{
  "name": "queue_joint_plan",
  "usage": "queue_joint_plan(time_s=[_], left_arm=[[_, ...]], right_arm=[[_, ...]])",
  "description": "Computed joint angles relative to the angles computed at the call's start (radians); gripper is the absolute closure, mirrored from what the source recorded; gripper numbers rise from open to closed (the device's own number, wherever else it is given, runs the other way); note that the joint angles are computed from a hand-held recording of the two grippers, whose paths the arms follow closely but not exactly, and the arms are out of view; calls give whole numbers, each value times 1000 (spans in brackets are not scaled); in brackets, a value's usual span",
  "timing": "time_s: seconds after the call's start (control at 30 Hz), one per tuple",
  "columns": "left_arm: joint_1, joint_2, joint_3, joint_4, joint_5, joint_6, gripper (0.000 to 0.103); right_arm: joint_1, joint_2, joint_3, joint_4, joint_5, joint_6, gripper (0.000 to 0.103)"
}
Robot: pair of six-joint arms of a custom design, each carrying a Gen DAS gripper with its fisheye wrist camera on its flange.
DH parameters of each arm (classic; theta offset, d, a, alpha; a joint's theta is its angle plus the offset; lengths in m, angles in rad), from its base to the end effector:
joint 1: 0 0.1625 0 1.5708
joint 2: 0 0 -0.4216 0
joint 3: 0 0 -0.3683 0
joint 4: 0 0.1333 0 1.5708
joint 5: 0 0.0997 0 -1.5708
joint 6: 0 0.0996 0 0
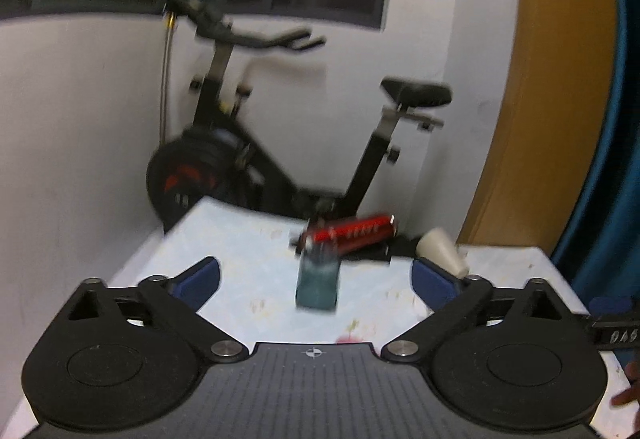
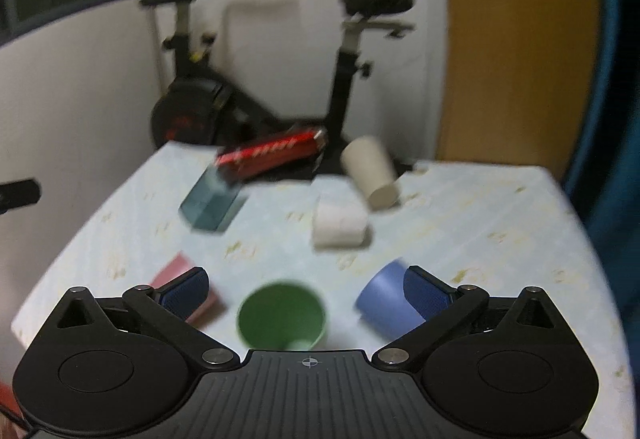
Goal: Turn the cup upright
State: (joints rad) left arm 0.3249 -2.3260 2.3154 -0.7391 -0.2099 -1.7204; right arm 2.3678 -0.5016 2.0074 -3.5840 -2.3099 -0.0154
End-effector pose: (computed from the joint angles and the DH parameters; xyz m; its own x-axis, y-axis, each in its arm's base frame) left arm -0.0515 -0.2608 0.3863 -0.7298 -0.2786 -0.6244 0.5088 0.3888 -0.7681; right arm 0.4157 -0.3136 -0.0182 -0.7409 -0.3093 0.5962 -0.6366 0.6061 -0.4768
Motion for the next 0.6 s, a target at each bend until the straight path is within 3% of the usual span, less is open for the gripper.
queue_joint_plan(time_s=[0.13,0.37,0.6], left_arm=[[-71,56,-51,174,24,-155,0],[-182,191,-126,492,40,-502,0],[-213,278,-147,606,36,-656,0]], right_arm=[[36,-47,5,-50,-57,-15,0],[99,-95,0,-200,-128,-144,0],[135,-113,-2,-313,-149,-243,0]])
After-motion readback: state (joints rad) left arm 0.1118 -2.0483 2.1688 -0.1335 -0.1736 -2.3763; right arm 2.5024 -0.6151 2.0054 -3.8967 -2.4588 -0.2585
